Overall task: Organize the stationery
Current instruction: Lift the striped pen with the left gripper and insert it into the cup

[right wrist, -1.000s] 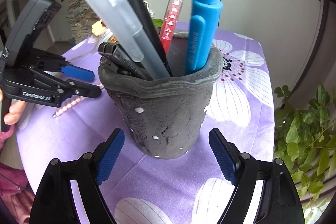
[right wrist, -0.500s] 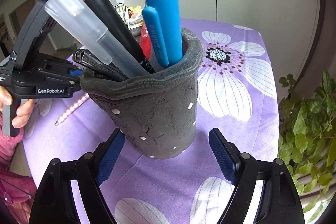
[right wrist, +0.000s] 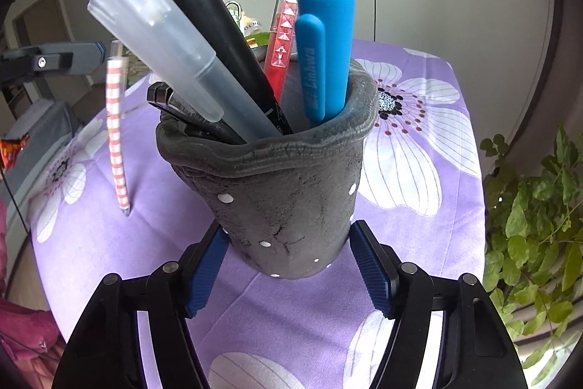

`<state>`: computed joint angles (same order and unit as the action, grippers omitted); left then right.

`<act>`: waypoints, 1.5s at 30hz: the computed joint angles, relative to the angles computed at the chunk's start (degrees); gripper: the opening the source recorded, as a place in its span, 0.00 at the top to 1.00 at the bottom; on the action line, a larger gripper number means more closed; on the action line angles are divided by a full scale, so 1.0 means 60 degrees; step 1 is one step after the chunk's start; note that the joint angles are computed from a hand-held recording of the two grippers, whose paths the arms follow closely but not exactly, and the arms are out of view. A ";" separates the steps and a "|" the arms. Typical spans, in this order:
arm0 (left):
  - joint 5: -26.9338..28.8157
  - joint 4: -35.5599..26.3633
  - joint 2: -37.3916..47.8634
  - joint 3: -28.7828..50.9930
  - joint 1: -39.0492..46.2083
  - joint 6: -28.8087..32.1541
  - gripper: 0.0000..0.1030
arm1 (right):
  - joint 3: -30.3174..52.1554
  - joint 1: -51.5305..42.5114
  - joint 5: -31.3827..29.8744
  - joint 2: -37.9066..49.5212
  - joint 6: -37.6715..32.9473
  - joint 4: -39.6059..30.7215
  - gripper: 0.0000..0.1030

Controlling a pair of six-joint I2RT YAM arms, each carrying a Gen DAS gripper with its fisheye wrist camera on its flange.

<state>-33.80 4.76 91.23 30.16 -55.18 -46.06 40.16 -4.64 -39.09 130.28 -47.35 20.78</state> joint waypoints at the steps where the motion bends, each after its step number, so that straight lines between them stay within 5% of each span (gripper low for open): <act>1: -0.0116 -0.0067 -0.0155 0.0062 -0.0082 0.0097 0.92 | 0.0033 -0.0005 -0.0011 0.0009 -0.0004 -0.0057 0.32; 8: 0.0063 -0.0235 0.0578 0.1025 0.0258 0.1052 0.89 | 0.0087 -0.0039 -0.0057 -0.0052 -0.0034 -0.0272 0.32; 16: 0.3125 0.0535 0.4388 0.2654 0.2165 0.1965 0.88 | 0.0063 -0.0036 -0.0056 -0.0050 -0.0029 -0.0237 0.32; 20: 0.3119 0.0514 0.5410 0.3389 0.2210 0.2305 0.59 | 0.0066 -0.0036 -0.0061 -0.0059 -0.0024 -0.0259 0.32; 21: 0.2974 0.0480 0.5562 0.3524 0.2192 0.2348 0.59 | 0.0034 -0.0020 -0.0054 -0.0080 0.0000 -0.0237 0.32; 28: 0.3322 0.0616 0.6161 0.3919 0.2565 0.2611 0.62 | -0.0060 -0.0032 0.0008 -0.0117 0.0253 -0.0053 0.32; 32: 0.3296 0.0483 0.5921 0.3647 0.2572 0.2340 0.89 | -0.0220 0.0010 0.0062 -0.0193 0.0288 0.0112 0.32; 41: 0.2998 0.0574 0.4970 0.1972 0.2120 0.1520 0.87 | -0.0310 0.0037 0.0074 -0.0234 0.0319 0.0189 0.32; 43: 0.2854 0.0425 0.4928 0.1988 0.1945 0.1476 0.82 | -0.0299 0.0035 0.0073 -0.0228 0.0320 0.0185 0.32; 45: 0.2670 0.0338 0.5024 0.2181 0.1907 0.1518 0.59 | -0.0331 0.0051 0.0081 -0.0246 0.0341 0.0214 0.32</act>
